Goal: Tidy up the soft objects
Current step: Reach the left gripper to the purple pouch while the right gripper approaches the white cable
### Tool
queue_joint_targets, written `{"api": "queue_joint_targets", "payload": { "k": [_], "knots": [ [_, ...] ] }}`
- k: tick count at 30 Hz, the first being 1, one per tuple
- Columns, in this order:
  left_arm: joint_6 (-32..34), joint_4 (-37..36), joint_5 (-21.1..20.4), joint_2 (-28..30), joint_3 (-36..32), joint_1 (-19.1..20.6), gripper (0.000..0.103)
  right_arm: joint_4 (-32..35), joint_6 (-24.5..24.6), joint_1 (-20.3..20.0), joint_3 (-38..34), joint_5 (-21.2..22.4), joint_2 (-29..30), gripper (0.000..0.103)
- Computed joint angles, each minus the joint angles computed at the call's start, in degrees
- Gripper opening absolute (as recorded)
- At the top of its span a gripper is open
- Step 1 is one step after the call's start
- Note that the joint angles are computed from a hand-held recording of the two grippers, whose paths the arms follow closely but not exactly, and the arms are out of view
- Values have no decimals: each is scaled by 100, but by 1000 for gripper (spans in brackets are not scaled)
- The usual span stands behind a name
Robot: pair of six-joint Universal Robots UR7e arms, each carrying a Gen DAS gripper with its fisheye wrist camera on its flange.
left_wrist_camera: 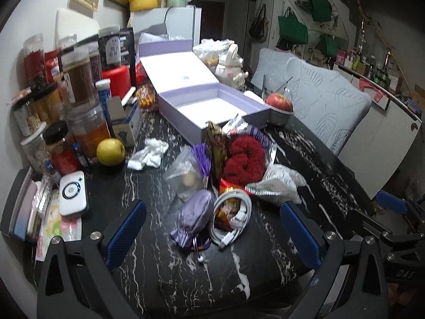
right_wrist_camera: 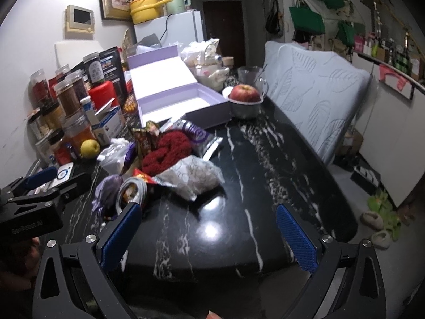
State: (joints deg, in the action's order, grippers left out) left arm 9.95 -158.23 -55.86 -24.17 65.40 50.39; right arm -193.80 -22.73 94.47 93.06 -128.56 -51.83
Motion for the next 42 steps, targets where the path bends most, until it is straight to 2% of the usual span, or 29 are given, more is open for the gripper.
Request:
{"api": "queue_joint_targets", "payload": {
  "k": [8,13,23,25,29,35,39,41,42],
  "knots": [
    [-175,234,-192,73,-47,164,103,339,266,-188,101,324,-14,103],
    [-245,317,-129,153,-163,245,103,600,388,-304,24,454,43,103],
    [-350,518,-51,447,-682,460,102,1012,350,-394,-416,541,318,103],
    [-339,514,-49,510,-807,503,99,1092,350,-401,-507,543,372,103],
    [-393,633,-14,619,-1057,574,98,1286,330,-404,-695,637,478,102],
    [-223,601,322,748,-1260,612,98,1552,180,-385,-953,831,659,100],
    [-172,810,229,823,-1449,683,98,1726,76,-363,-1098,952,773,96],
    [-174,989,96,888,-1604,730,94,1822,26,-354,-1144,1031,811,94],
    [-136,1065,13,921,-1674,753,88,1867,21,-353,-1166,1061,830,94]
  ]
}}
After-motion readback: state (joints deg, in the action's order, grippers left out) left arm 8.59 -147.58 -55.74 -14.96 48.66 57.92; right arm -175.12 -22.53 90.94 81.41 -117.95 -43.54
